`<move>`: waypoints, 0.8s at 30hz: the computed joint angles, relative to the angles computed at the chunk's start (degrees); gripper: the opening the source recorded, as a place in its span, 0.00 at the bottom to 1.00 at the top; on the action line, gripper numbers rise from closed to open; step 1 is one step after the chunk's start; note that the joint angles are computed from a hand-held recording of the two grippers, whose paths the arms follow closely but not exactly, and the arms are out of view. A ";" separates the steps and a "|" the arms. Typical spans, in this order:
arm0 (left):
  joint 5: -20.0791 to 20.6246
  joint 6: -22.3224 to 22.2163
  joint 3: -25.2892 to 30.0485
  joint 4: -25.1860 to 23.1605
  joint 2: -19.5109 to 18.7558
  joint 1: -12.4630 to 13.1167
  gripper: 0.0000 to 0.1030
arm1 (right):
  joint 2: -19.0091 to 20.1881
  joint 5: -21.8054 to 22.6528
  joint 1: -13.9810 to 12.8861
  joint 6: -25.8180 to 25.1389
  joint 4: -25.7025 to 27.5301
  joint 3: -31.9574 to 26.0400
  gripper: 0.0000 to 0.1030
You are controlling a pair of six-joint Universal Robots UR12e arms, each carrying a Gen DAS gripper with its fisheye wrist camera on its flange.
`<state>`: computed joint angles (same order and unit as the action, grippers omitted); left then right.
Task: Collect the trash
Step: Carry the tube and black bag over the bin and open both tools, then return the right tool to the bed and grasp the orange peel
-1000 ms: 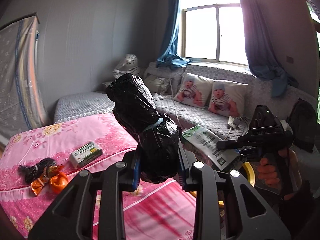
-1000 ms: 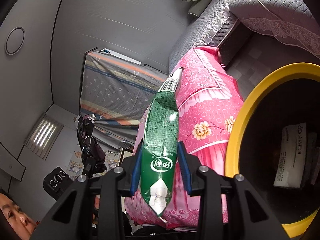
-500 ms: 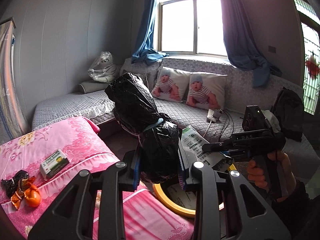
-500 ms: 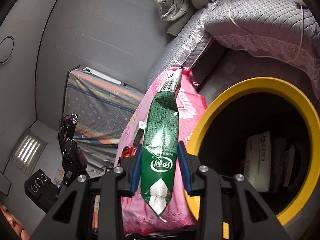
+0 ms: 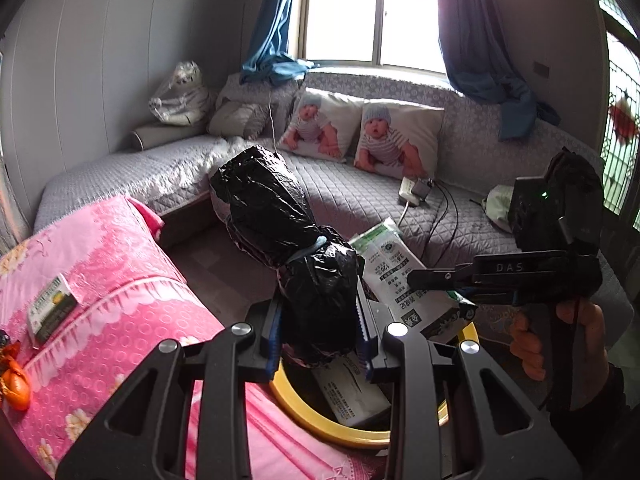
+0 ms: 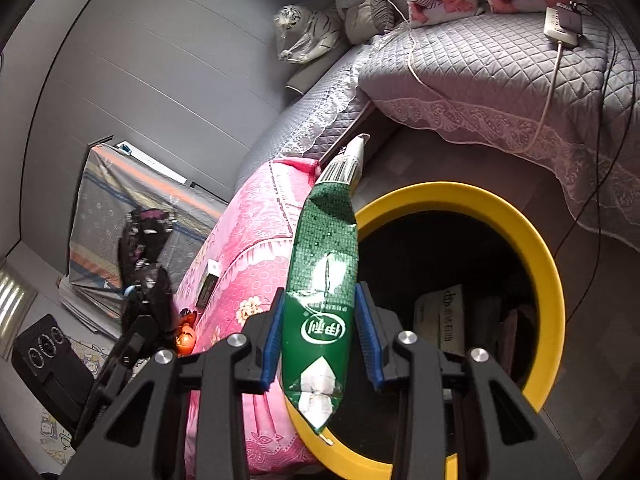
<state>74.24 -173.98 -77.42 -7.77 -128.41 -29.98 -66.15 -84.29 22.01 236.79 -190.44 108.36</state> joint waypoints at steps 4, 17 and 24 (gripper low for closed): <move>0.62 0.22 2.10 -2.89 -1.82 -0.50 0.27 | -0.24 -2.52 0.28 -0.95 3.36 -0.39 0.31; -0.43 -1.24 5.29 -8.31 -4.24 -0.89 0.34 | -0.56 -15.34 2.96 -4.94 17.47 -3.40 0.33; 0.38 -7.03 3.15 -4.23 -3.16 0.20 0.83 | -1.07 -24.83 4.36 -4.20 20.05 -4.02 0.67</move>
<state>74.62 -181.01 -74.27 -12.00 -131.57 -29.79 -67.22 -109.12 26.37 232.60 -170.39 104.33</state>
